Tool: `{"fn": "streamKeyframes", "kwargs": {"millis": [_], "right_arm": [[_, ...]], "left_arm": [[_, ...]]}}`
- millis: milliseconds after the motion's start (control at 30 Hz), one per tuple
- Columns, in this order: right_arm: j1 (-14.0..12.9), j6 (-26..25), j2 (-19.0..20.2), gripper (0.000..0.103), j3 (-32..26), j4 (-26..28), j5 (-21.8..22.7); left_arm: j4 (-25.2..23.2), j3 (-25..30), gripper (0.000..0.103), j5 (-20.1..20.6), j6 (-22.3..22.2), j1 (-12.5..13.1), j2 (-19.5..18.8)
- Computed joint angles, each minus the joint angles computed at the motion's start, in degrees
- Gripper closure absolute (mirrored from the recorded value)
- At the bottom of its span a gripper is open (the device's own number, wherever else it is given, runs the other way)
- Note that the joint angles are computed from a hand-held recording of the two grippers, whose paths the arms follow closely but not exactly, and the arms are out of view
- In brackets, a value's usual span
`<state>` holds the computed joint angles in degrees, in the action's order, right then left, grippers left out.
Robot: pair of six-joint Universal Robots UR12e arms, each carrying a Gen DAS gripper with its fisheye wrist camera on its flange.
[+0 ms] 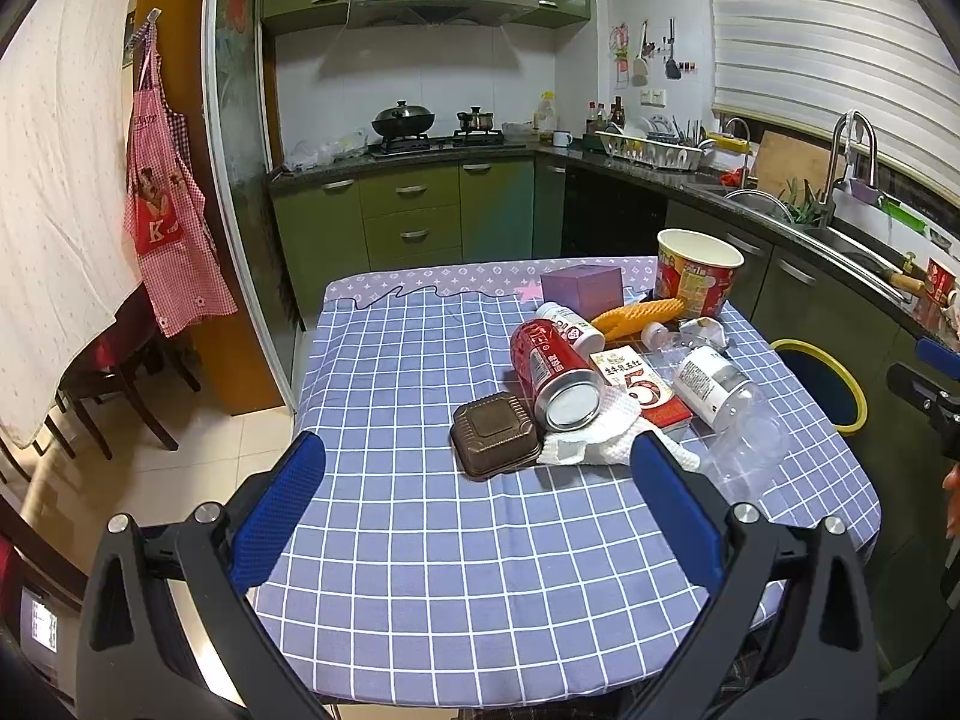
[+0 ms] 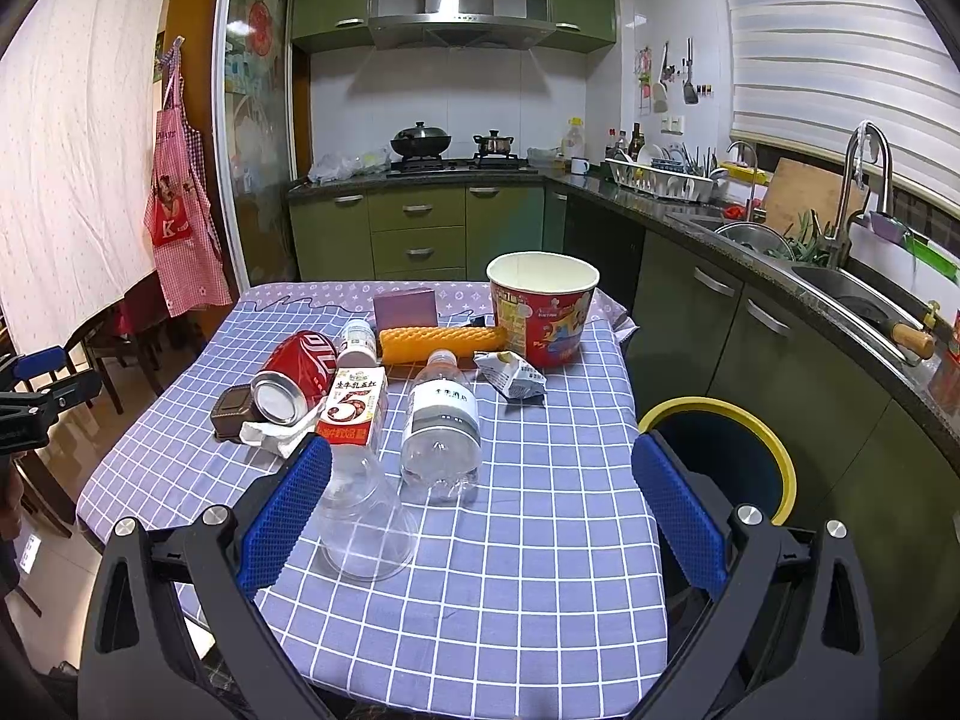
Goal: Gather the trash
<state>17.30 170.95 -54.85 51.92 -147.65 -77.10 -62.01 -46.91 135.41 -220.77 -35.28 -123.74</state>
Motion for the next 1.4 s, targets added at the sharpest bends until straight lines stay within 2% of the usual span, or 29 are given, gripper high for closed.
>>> {"fn": "streamKeyframes", "kwargs": {"millis": [1400], "right_arm": [[0.5,0.4,0.6,0.004,0.3,-0.4,-0.2]], "left_arm": [[-0.1,-0.2,0.006,-0.4,-0.1,0.0,0.1]]}}
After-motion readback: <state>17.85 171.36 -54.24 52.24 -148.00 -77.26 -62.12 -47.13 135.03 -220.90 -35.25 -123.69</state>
